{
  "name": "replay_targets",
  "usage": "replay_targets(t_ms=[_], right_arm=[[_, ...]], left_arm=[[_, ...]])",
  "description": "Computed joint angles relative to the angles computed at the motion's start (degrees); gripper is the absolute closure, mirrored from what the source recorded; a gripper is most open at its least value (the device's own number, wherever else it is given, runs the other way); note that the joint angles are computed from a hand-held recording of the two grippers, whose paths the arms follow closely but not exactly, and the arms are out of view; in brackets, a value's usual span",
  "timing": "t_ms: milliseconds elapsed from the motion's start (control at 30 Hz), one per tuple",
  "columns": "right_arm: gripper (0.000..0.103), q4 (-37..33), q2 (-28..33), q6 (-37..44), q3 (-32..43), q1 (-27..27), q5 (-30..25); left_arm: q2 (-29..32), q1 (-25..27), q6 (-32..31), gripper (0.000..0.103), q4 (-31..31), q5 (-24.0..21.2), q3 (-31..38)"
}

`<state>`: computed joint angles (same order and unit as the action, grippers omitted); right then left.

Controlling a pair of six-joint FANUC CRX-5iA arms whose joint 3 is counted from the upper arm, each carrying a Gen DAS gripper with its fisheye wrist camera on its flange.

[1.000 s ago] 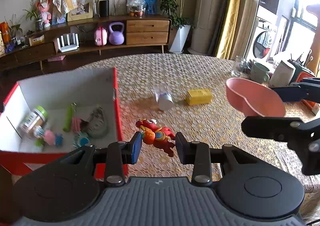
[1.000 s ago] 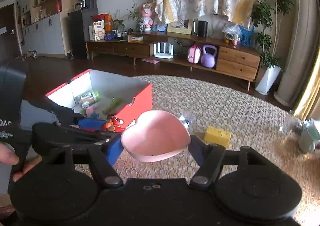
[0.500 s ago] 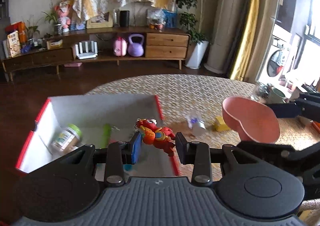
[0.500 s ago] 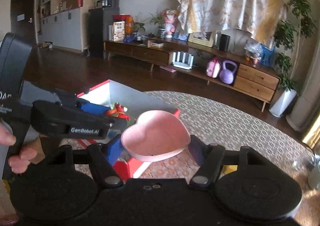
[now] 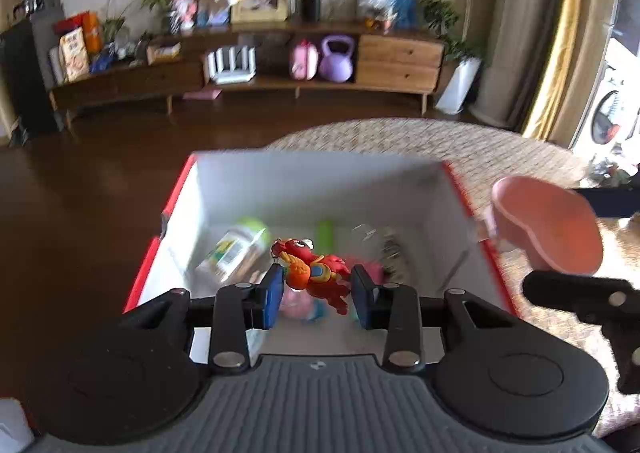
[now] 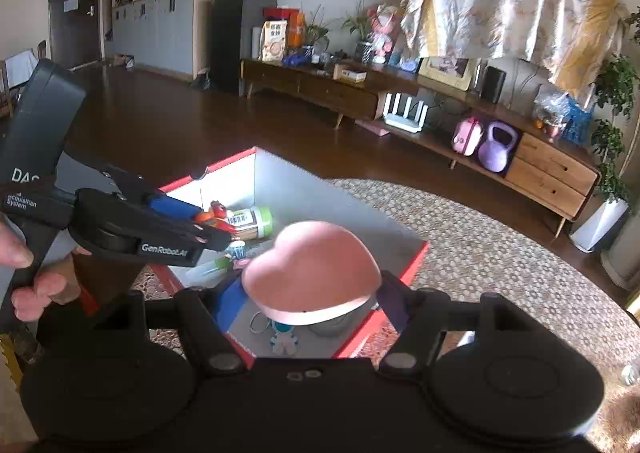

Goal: Organize rigid objects
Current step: 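Carry the keychain with the left tool while the right tool carries the dish over the box, then open the left tool to drop the keychain while the right tool releases the dish into the box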

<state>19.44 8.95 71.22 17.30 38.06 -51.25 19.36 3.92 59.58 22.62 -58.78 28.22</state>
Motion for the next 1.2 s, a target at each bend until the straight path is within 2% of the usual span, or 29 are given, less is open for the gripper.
replay_targets(t_ms=[133,400,533,667,767,833,1033,1100,1200], right_arm=[[0.034,-1.4,3.4,0.9,2.6,-0.7,-0.9],[0.034,-4.1,11.5,2.5,10.8,-2.4,-6.3],[0.034,-5.0,13.4,3.6,12.4,-2.6,-7.9],[0.033,-5.2,13.8,3.5,12.2,-2.5,-8.3],[0.033,-4.3,13.7,3.6,11.4,-2.1,-7.7],[0.033,-4.7,14.1,3.8,12.0,-2.2,-8.1],[0.032,-4.9,13.9,3.7,12.0,-1.9,-8.2],[0.030,-5.4,13.1,3.4,11.4,-2.0,-8.0],[0.030,-5.7,11.7,2.9,10.2,-2.0,-7.3]], left_arm=[[2.8,0.5,1.4,0.067,-3.4,-2.1,3.4],[9.1,-0.7,3.2,0.067,-9.5,-6.8,12.4],[11.7,-1.3,3.6,0.067,-10.8,-8.9,16.0],[14.7,-1.8,4.4,0.067,-12.5,-12.6,20.4],[15.4,-2.0,4.5,0.067,-12.7,-13.1,21.5],[17.5,-2.0,5.4,0.067,-12.4,-16.5,25.3],[19.9,-2.3,7.1,0.066,-13.0,-20.2,30.1],[20.3,-2.1,7.1,0.066,-12.2,-21.4,30.6],[19.2,-2.1,7.3,0.065,-12.3,-20.9,28.8]])
